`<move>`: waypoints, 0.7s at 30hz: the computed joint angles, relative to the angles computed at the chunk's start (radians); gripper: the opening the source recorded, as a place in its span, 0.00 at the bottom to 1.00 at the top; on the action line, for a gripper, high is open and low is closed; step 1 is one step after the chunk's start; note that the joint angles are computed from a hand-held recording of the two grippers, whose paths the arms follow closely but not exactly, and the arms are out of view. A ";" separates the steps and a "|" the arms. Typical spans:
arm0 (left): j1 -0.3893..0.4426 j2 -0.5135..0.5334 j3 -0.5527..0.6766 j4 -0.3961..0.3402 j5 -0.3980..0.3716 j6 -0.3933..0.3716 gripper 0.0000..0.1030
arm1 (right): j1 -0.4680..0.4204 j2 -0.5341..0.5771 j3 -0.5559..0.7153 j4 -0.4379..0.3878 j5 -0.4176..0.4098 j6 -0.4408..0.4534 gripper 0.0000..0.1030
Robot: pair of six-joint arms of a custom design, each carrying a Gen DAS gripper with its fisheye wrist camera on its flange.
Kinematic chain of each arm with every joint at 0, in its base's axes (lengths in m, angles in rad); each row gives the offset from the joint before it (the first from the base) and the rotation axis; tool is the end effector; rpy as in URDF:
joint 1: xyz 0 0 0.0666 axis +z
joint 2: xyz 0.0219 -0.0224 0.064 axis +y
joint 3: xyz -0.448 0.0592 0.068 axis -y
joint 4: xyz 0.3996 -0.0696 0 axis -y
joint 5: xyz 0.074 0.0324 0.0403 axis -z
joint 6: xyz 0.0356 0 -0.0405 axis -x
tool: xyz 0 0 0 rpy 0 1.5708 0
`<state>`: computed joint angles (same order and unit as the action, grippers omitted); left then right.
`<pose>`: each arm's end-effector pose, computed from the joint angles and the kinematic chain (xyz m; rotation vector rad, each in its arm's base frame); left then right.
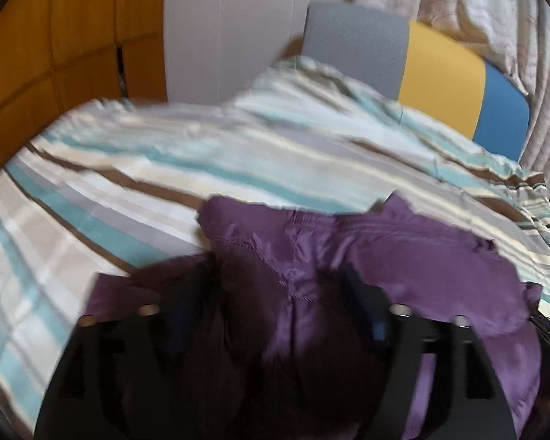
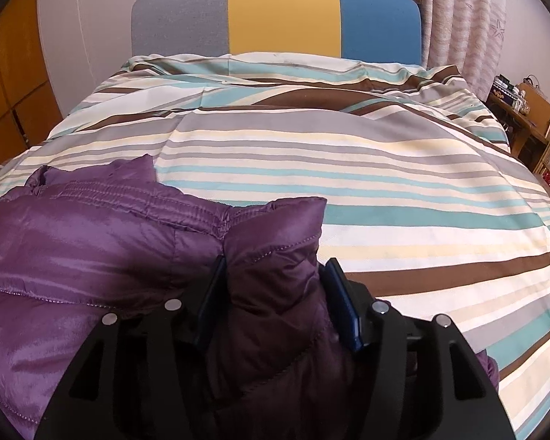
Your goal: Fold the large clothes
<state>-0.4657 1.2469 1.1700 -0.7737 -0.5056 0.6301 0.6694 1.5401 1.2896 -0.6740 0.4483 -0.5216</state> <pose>0.3752 -0.1697 0.4671 -0.4079 2.2525 0.0556 0.4231 0.3146 0.3966 0.0055 2.3738 -0.0021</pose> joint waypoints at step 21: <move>-0.097 0.157 0.037 0.081 0.036 -0.081 0.72 | 0.008 -0.009 -0.004 0.000 0.032 -0.021 0.62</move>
